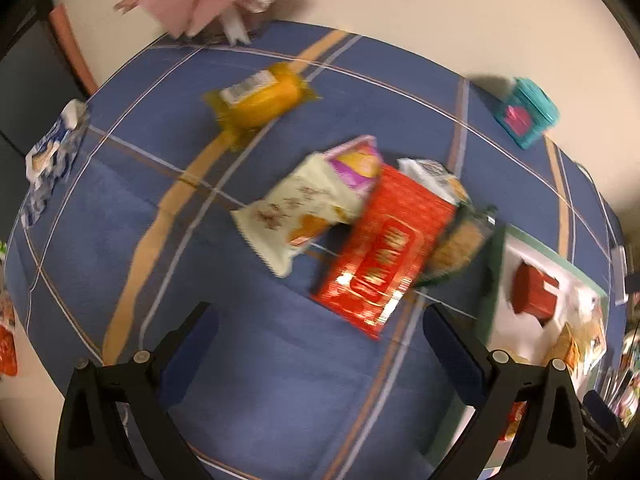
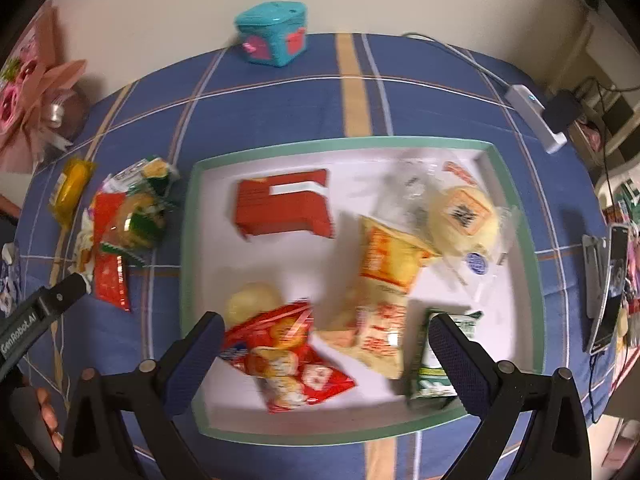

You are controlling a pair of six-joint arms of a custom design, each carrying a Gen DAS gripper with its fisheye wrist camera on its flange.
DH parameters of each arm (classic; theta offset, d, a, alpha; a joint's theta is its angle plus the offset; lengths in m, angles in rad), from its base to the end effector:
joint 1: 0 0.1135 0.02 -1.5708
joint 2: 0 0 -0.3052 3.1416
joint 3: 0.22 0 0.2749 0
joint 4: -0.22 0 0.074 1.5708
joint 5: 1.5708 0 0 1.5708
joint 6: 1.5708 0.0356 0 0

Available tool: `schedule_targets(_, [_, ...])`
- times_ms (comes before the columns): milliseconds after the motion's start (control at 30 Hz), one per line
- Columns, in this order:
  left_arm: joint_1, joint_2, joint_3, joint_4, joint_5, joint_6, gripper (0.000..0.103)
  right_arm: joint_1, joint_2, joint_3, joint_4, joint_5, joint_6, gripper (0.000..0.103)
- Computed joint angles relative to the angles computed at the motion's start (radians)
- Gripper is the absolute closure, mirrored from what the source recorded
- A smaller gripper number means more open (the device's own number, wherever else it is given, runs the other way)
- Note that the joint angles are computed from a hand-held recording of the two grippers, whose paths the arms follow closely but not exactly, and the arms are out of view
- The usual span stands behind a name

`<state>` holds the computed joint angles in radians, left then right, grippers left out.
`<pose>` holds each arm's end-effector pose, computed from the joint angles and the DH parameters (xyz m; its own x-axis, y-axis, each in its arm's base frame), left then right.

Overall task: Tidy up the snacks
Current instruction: 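Move both open tools from the tray back to the snack pile, then grasp the white pastry packet with left tool while right tool grasps long red packet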

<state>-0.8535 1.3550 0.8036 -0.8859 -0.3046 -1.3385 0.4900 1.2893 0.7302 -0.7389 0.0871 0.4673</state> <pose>0.1586 -0.1655 0.2152 -0.8240 -0.4676 -0.3199 -0.4745 0.8781 -0.0611 0.1991 0.1027 0.2098 -0.9605 -0.0037 -0.2783 -0.0173 0.9988 0.0466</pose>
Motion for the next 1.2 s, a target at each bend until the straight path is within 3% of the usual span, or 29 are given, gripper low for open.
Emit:
schedule_targets(267, [0.143, -0.179, -0.133, -0.032, 0.023, 0.013, 0.001, 0.164, 0.083, 0.063, 0.017, 0.035, 0.094, 0.000])
schedule_targets(567, [0.269, -0.289, -0.193, -0.063, 0.034, 0.087, 0.001, 0.318, 0.181, 0.133, 0.055, 0.030, 0.174, 0.000])
schedule_targets(833, [0.322, -0.290, -0.200, -0.050, 0.039, 0.153, 0.001, 0.398, 0.261, 0.189, 0.105, 0.026, 0.195, 0.000])
schedule_targets(1200, [0.347, -0.198, -0.180, 0.052, 0.015, 0.275, 0.001, 0.398, 0.348, 0.223, 0.210, 0.009, 0.204, 0.000])
